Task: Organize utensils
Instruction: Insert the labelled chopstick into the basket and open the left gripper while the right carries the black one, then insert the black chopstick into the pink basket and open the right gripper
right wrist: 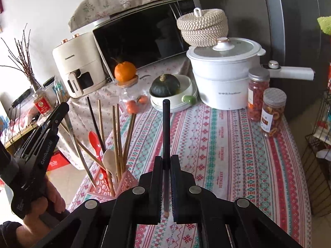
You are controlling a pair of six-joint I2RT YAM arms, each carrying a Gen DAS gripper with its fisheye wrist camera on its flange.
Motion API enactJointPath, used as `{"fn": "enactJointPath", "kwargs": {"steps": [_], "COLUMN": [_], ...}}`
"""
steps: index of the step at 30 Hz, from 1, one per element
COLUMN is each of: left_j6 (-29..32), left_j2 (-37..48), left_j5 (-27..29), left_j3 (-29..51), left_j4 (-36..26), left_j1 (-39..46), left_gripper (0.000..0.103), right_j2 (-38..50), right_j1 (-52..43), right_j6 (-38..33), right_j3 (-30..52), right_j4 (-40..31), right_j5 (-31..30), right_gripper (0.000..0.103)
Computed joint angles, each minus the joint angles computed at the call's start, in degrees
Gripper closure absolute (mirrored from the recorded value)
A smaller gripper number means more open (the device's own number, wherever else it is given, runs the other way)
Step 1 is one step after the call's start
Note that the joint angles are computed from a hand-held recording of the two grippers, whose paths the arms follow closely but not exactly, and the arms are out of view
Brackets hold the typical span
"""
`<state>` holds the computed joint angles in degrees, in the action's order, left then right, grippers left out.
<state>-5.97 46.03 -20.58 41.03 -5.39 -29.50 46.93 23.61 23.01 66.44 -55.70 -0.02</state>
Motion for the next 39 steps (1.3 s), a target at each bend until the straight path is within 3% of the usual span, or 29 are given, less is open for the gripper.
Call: {"fn": "enactJointPath", "kwargs": {"steps": [5, 10, 15, 17, 20, 29, 32, 39], "left_j6": [-2.2, -6.1, -6.7, -7.6, -8.3, -6.3, -4.5, -0.6], "left_j2": [2.1, 4.5, 5.0, 4.7, 4.0, 5.7, 4.6, 5.2], "left_j5": [2.0, 10.8, 14.1, 14.5, 15.7, 13.3, 13.2, 24.2], "left_j3": [-1.7, 1.3, 5.8, 8.0, 12.0, 26.0, 25.4, 20.7], "left_j4": [0.2, -7.2, -16.5, -20.6, -27.6, -50.4, -54.8, -58.0], "left_j1": [2.5, 6.7, 7.1, 7.0, 7.3, 6.1, 6.9, 17.9], "left_gripper": [0.098, 0.096, 0.078, 0.064, 0.056, 0.026, 0.024, 0.024], "right_j2": [0.1, 0.4, 1.0, 1.1, 1.2, 1.6, 2.8, 7.0], "right_j1": [2.0, 4.7, 7.4, 8.2, 9.4, 13.1, 14.3, 17.1], "right_j6": [1.0, 2.1, 2.8, 3.0, 3.5, 4.4, 4.4, 4.9], "right_j3": [-0.1, 0.4, 2.1, 2.9, 4.4, 10.0, 10.7, 10.4], "right_j4": [0.0, 0.3, 0.4, 0.5, 0.4, 2.0, 3.6, 6.2], "right_j5": [1.4, 3.1, 5.1, 5.7, 6.2, 8.3, 8.5, 8.9], "right_gripper": [0.098, 0.097, 0.097, 0.097, 0.097, 0.097, 0.097, 0.097]}}
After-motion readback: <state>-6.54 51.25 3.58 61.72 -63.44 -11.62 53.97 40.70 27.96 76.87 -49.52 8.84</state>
